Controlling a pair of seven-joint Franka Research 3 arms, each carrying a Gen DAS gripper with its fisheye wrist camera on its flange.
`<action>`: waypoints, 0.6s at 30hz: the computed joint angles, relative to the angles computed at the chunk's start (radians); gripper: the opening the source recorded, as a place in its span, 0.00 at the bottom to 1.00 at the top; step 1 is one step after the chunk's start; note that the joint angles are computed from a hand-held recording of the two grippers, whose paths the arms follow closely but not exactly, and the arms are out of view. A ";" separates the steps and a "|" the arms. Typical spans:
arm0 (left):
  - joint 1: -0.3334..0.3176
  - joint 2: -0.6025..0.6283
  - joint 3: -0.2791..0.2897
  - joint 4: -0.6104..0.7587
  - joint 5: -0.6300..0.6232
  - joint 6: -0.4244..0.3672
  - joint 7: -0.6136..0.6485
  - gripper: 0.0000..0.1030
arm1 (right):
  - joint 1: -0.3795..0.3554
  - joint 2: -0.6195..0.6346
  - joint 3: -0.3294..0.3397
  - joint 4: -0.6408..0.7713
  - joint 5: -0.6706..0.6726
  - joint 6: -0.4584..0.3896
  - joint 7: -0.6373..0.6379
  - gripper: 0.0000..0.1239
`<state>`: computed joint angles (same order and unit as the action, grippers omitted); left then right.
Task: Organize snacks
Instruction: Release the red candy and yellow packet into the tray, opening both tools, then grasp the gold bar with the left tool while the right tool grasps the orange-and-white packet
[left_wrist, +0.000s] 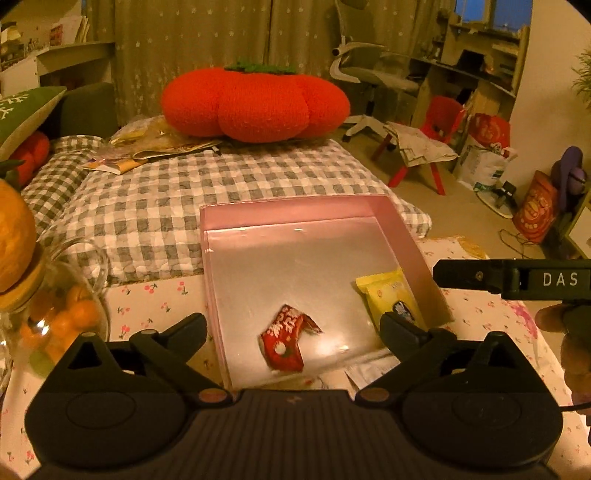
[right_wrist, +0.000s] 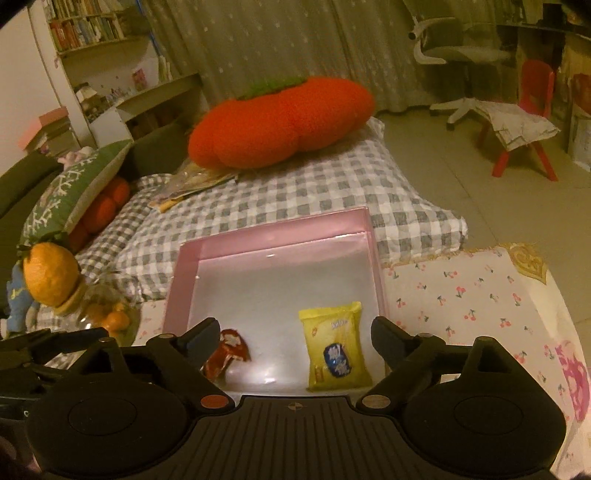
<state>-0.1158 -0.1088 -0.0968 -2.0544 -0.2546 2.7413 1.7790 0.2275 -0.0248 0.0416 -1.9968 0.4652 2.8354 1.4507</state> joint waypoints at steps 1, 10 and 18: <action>0.000 -0.011 -0.001 -0.012 0.003 0.002 -0.001 0.98 | 0.000 -0.011 0.000 -0.011 -0.001 -0.002 0.003 0.74; -0.021 -0.115 0.022 -0.124 0.011 0.001 -0.027 1.00 | 0.001 -0.123 -0.003 -0.125 -0.017 -0.026 0.036 0.77; -0.048 -0.198 0.059 -0.211 0.016 -0.035 -0.059 1.00 | -0.004 -0.201 0.003 -0.209 -0.064 -0.052 0.066 0.78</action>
